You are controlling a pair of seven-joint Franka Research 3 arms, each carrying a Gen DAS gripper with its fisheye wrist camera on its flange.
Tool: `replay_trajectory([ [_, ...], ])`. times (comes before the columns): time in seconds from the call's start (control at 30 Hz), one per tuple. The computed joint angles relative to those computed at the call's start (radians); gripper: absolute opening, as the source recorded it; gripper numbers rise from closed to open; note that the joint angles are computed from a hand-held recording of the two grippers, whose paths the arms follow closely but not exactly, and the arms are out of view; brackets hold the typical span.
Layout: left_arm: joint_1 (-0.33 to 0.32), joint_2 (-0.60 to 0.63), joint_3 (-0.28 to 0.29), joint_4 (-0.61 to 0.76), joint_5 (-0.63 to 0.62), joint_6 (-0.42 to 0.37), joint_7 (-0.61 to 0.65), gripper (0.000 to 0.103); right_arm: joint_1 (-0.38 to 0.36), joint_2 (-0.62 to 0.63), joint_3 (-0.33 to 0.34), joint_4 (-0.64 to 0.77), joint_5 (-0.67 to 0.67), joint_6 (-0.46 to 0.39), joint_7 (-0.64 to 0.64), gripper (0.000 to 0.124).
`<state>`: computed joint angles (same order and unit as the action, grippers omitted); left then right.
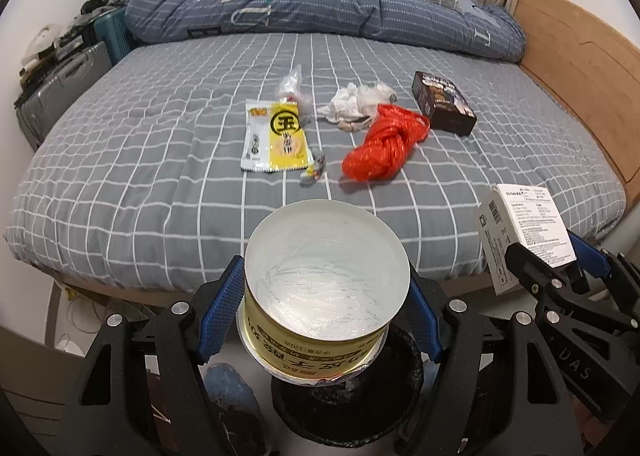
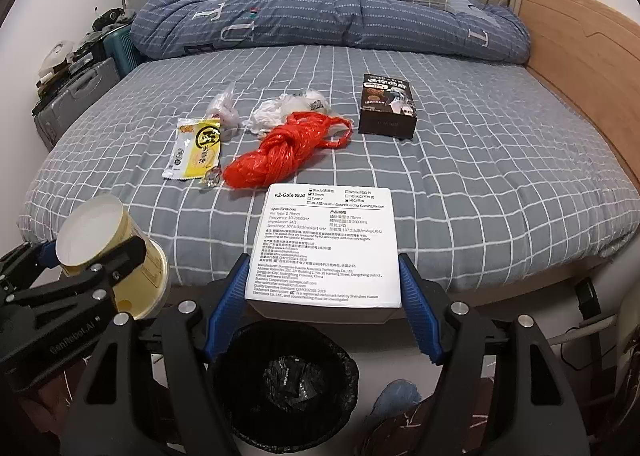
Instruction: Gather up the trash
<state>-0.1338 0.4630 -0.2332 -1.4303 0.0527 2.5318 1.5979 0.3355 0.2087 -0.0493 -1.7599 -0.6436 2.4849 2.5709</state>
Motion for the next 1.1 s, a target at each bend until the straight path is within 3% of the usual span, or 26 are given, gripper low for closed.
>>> replay_trajectory([
  [0.7,0.035,-0.087,0.0,-0.271,-0.023,0.079,0.015,0.072,0.012,-0.01,0.019,-0.149,0.021,0.084,0.045,0.068],
  [1.1,0.063,-0.045,0.021,-0.306,0.002,0.07,-0.016,0.072,0.039,0.087,0.013,-0.132,0.142,0.109,-0.075,0.068],
])
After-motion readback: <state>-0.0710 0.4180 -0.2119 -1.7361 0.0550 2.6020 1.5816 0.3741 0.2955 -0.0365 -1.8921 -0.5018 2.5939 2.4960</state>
